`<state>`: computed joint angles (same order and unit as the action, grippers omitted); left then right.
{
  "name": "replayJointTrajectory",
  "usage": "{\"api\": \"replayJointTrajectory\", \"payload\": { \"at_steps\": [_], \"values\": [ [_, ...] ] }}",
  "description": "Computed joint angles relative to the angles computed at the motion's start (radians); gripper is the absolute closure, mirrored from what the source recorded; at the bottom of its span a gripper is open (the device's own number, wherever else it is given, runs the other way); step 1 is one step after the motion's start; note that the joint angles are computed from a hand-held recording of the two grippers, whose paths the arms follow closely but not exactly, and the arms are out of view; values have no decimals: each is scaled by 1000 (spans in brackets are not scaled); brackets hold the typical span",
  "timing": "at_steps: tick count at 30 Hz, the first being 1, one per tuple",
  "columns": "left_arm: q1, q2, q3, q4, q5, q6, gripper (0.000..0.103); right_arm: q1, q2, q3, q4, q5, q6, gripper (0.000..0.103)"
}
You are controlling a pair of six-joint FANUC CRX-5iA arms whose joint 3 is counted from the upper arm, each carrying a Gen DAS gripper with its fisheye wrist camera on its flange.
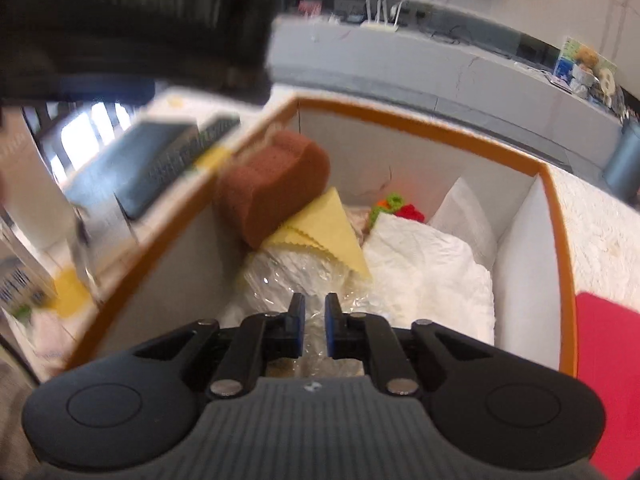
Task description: Organize soft objects
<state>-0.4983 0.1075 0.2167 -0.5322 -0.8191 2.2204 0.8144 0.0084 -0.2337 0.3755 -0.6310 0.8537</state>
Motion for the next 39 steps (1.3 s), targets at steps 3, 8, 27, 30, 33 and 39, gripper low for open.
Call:
{"api": "replayJointTrajectory", "payload": {
  "at_steps": [3,8,27,30,33,39],
  "values": [
    [-31,-13,5,-57,-22,34,16,22,-63,-62,86,34,-52,76],
    [-53,-69,-2,-41,-29,32,16,59,-160,-168,354,10,-291,68],
    [-359,-262,-152,-419,-50,431,14,153,-469,-545,1003,-147,-1042,3],
    [-436,-228,-143,-555,-139,504,14,150,-498,-585,1022,-129,-1102,3],
    [-432,-218,-156,-538,-126,495,14,146,-520,-616,1050,-113,-1114,3],
    [-441,-194,-162,-523,-131,468,13,166,-503,-630,1051,-156,-1074,3]
  ]
}}
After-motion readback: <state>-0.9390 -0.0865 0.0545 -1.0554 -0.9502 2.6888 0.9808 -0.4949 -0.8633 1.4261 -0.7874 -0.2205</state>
